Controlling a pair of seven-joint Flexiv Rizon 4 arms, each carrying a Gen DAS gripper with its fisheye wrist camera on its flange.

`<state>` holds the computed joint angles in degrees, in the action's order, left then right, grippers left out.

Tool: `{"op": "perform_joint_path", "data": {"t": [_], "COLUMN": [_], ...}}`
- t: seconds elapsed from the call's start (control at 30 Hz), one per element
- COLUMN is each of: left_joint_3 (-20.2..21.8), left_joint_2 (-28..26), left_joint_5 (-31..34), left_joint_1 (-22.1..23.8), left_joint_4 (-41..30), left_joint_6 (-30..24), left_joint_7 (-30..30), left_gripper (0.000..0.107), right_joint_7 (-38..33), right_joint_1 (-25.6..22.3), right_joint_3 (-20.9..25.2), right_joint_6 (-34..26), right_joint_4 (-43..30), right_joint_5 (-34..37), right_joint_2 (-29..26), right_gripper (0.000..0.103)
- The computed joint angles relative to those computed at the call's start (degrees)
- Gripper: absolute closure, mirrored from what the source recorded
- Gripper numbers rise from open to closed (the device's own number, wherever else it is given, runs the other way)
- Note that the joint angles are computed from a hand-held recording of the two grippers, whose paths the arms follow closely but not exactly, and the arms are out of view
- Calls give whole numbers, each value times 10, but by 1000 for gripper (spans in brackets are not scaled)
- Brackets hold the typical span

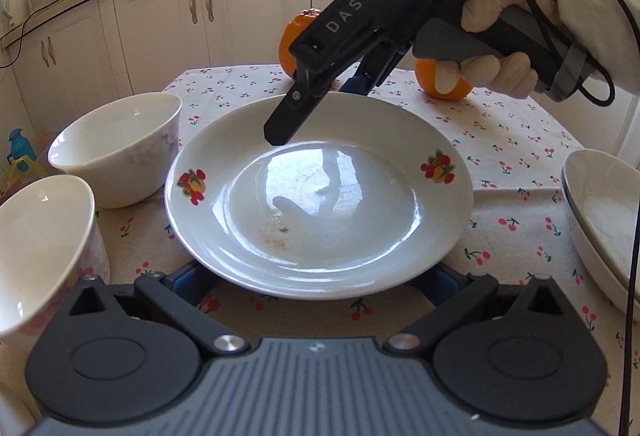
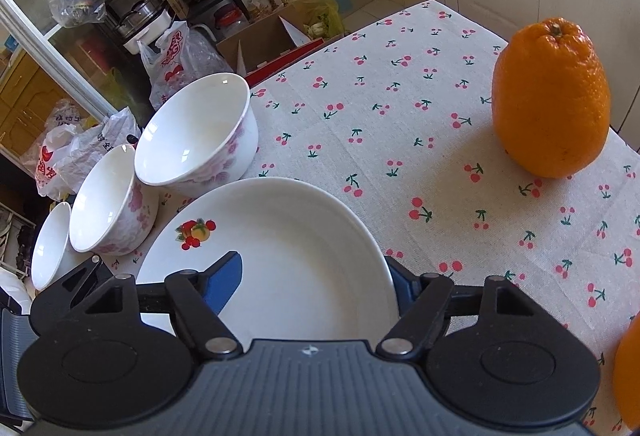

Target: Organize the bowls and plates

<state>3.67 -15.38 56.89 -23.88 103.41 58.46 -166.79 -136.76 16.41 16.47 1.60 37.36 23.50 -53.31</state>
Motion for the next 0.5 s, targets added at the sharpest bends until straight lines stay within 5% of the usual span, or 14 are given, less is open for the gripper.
{"op": "perform_joint_path", "data": {"t": [0.5], "left_joint_3": [-8], "left_joint_2": [11], "left_joint_5": [-10], "left_joint_1": [5], "left_joint_4": [8], "left_joint_6": [-11], "left_joint_7": [37], "left_gripper": [5], "right_joint_7": [24], "right_joint_1": [-12], "right_joint_3": [5], "right_joint_6": [-19], "right_joint_4": [-6], "right_joint_5": [20], "right_joint_2": [0], "right_gripper": [23]}}
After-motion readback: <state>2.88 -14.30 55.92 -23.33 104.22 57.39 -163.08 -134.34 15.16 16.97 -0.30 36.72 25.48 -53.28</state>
